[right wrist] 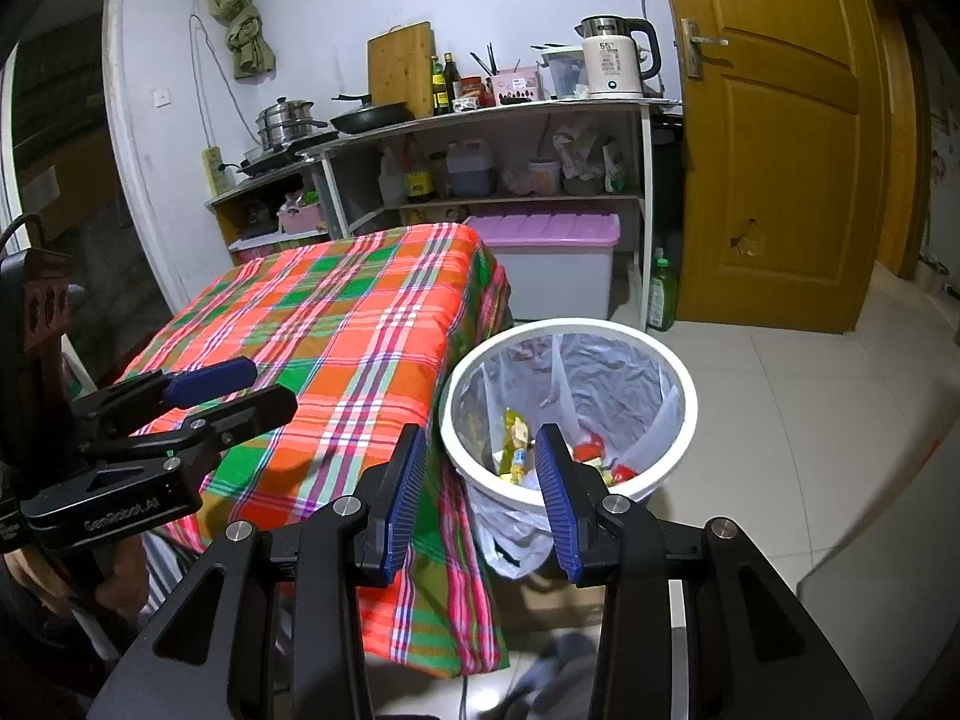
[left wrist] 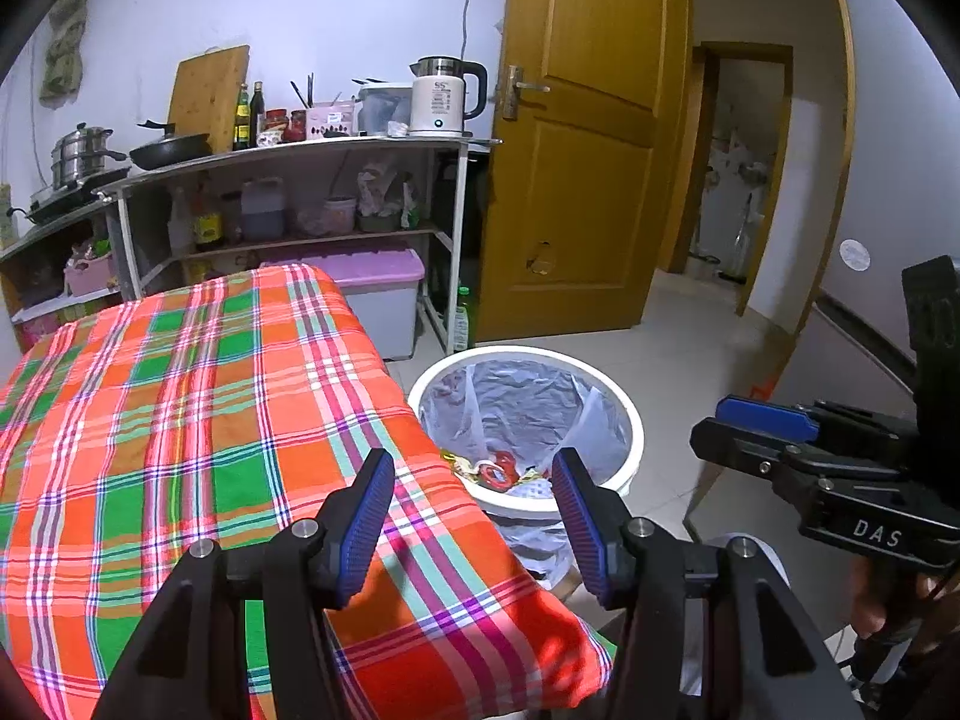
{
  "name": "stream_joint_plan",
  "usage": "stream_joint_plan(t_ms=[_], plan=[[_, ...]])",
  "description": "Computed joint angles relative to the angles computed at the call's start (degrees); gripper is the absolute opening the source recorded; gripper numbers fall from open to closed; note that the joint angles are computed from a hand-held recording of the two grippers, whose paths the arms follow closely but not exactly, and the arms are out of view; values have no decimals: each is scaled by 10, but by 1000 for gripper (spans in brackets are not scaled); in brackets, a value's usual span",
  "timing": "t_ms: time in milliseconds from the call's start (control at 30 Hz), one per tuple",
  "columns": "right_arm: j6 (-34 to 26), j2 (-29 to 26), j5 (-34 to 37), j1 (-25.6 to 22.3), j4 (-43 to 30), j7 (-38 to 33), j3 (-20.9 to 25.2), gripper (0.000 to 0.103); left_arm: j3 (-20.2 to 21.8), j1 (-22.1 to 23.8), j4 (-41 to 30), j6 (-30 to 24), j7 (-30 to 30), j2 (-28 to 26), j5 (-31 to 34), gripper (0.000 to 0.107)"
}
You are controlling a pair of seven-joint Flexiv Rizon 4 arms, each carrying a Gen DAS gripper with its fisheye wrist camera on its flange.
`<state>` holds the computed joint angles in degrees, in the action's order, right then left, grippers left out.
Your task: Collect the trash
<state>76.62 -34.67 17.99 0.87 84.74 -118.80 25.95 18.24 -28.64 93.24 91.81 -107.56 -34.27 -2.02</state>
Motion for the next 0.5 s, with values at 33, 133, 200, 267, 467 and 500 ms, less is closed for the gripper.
stream_joint_plan(t_ms=[33,133,200,267,467,500], plan=[[0,0,0,0,1,0,0,39,0,0,0,1,-1,0,0,54],[1,-2,0,1,1,0,-1,39,-1,1,0,3,-2,-1,-2,54],[0,-3,0,1,0,0,-2,39,-7,6,1,5,1,-1,-3,54],[0,-4,0,0,1,0,-2,39,-15,11,3,7,4,-1,-6,54],[-2,-4,-3,2,-1,4,-5,39,-28,19,0,2,17,-3,-13,54],[-2,-4,-3,2,-1,4,-5,39,-29,19,0,2,18,-3,-13,54]])
